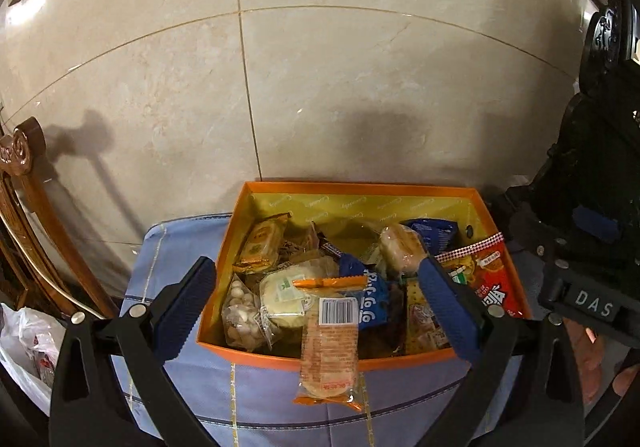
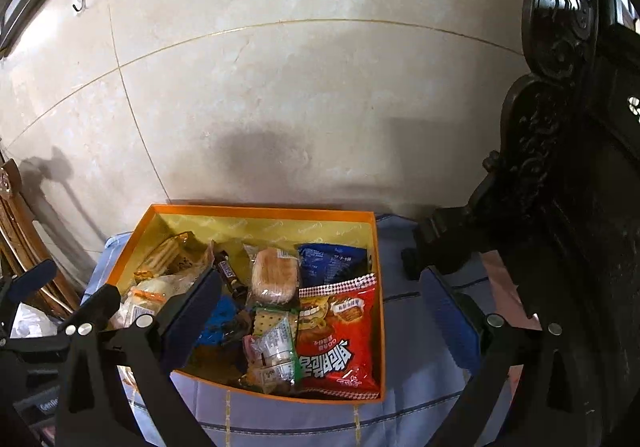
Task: Organize snacks
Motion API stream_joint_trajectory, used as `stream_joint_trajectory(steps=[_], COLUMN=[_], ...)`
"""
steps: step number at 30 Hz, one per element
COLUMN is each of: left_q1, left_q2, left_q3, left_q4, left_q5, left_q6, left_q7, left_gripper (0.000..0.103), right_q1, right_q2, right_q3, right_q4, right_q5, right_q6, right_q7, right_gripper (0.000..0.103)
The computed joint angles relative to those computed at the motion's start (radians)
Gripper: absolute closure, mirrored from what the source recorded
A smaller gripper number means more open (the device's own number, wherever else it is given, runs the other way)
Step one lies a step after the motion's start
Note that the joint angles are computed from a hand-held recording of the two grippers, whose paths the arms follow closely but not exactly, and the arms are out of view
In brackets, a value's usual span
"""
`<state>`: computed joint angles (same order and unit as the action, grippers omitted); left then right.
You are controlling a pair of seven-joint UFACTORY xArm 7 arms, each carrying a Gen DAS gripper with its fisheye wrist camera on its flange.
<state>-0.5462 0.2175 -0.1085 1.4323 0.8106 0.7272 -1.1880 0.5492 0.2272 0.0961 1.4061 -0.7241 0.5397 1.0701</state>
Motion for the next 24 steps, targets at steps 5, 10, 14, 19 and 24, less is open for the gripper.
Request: stream_joint_trajectory(steps=[5, 10, 14, 19, 24], left_q1=[-0.007, 0.0, 0.005, 0.011, 0.005], left_q2=[0.006, -0.002, -0.01, -0.009, -0.025], left_q3=[0.001, 0.003, 0.002, -0.003, 0.003], left_q4=[0.015, 0.005, 0.001, 0.005, -0.022], left_q5=[0.02, 0.01, 0.012, 0.014, 0.063], left_q6=[0.035, 0.04, 0.051, 0.052, -0.004], left_q7=[0.006, -0.005, -0.004, 0.002, -0.058], left_gripper=[0.004, 0.004, 0.004, 0.004, 0.004], right_q1=[-0.001, -0.005, -0.001, 0.006, -0.002], right_q2=[0.004, 0.012, 0.019, 0.009, -0.006], right_q3=[0.0, 0.011, 0.008, -0.005, 0.0], right_q4=[0.002, -0.005, -0.003, -0.004, -0.016], right_q5=[0.009, 0.057, 0.085, 0.066, 0.063], right_q6=[0.003, -0.019, -0.02, -0.007, 0.012], right_q7=[-0.008, -0.053, -0.069, -0.05, -0.044], right_gripper=[0.004, 0.004, 0.004, 0.004, 0.004])
